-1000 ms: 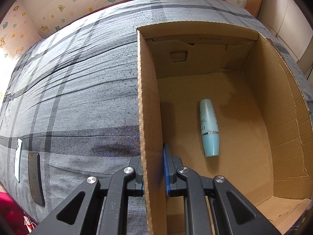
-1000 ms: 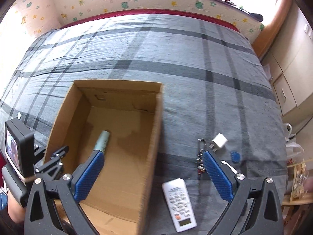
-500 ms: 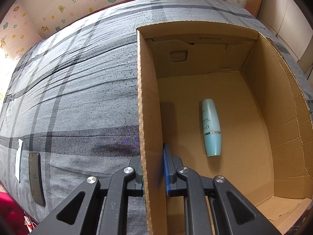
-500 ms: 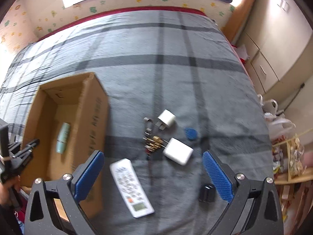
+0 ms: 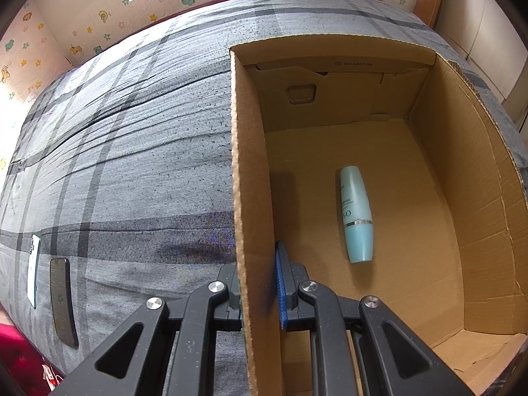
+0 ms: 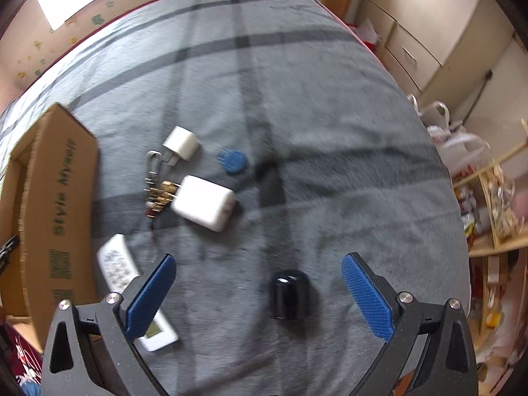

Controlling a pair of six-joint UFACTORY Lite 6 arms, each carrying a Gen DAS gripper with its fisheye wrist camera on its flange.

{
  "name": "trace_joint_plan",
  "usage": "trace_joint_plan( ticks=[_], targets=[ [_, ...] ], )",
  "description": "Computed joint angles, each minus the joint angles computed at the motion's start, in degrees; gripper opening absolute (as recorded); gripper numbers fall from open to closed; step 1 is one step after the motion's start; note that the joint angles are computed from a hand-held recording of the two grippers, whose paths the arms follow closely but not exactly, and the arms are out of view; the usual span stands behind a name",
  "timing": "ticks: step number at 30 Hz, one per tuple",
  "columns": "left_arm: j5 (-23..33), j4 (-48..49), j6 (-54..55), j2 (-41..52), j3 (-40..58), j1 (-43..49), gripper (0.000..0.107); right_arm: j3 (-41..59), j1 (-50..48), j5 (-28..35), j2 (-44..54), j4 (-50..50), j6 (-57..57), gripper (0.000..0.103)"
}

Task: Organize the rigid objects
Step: 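Move the right gripper back to the black round object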

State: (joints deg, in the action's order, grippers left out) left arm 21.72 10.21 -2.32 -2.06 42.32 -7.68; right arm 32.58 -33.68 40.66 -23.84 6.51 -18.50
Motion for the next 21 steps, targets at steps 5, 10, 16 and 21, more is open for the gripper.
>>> trace_joint_plan(
  ticks=[5, 10, 16, 21],
  targets=[
    [-0.04, 0.37, -0.55, 0.0, -0.08, -0.19, 0.014, -2.59, -7.13, -5.17, 4.22, 3.02, -7.56, 0.102],
    [-0.09, 0.6, -0.82, 0.06, -0.1, -0.25, 0.014, -4.11, -10.32, -9.44, 7.81, 4.92, -12.04, 0.102],
    [-0.24, 0.43, -0.71, 0.0, -0.28, -0.21, 0.014, -5.42, -12.73, -11.59, 9.84, 5.76, -14.94, 0.102],
    [-0.2, 0.55, -0.88, 0.1, -0.24, -0.17, 0.015, -6.13, -14.29, -9.7, 8.85, 8.41, -20.12, 0.09]
  ],
)
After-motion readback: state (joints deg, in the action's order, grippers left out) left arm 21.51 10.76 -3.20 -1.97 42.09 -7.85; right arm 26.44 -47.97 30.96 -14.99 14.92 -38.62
